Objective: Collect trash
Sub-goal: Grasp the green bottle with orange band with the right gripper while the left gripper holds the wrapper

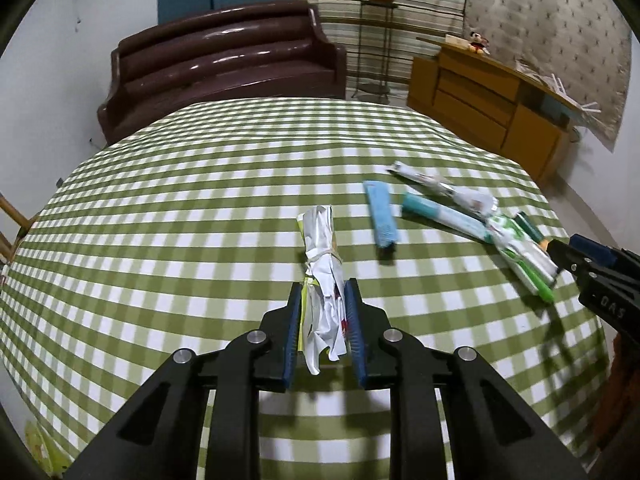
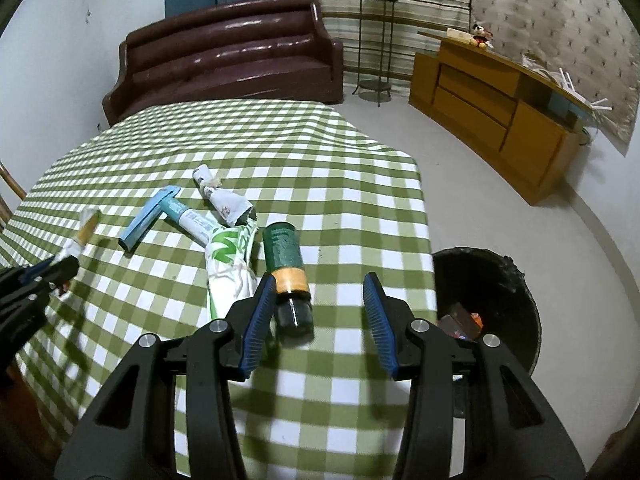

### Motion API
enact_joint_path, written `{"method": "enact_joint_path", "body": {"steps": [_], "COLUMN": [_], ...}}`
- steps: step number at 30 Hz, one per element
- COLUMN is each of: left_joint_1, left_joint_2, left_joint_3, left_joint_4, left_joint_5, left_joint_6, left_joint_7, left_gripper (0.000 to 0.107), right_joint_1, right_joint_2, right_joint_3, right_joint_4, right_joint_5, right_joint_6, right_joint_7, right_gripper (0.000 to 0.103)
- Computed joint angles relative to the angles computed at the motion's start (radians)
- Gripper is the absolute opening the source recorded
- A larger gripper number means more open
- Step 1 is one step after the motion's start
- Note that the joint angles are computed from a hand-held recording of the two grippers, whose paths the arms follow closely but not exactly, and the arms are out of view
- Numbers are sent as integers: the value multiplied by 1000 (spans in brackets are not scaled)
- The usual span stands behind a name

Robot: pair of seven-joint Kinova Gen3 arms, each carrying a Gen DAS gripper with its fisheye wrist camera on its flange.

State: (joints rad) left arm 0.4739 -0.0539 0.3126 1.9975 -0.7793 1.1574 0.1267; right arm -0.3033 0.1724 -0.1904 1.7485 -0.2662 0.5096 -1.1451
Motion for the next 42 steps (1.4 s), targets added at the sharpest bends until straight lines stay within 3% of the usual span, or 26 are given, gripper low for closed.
{"method": "enact_joint_path", "body": {"steps": [10,14,42], "left_joint_1": [-29,-31,-47], "left_joint_2": [-10,-8,-14], "left_joint_3": [-10,-9,-12], "left_joint_4": [18,21,45], "left_joint_5": [8,11,11], "left_joint_6": [-30,-37,-70], "left_joint_7": [-1,8,11], "left_gripper": [22,22,22], "right_joint_1": [-67,-68,-61], "right_joint_2": [44,55,76], "right_joint_3": [11,12,7], "right_joint_4": [-69,-90,-131], "right_joint_5": [104,118,130], "right_joint_6": [39,59,113], "right_joint_7": [-97,-109,-112], "right_gripper": [42,36,35]}}
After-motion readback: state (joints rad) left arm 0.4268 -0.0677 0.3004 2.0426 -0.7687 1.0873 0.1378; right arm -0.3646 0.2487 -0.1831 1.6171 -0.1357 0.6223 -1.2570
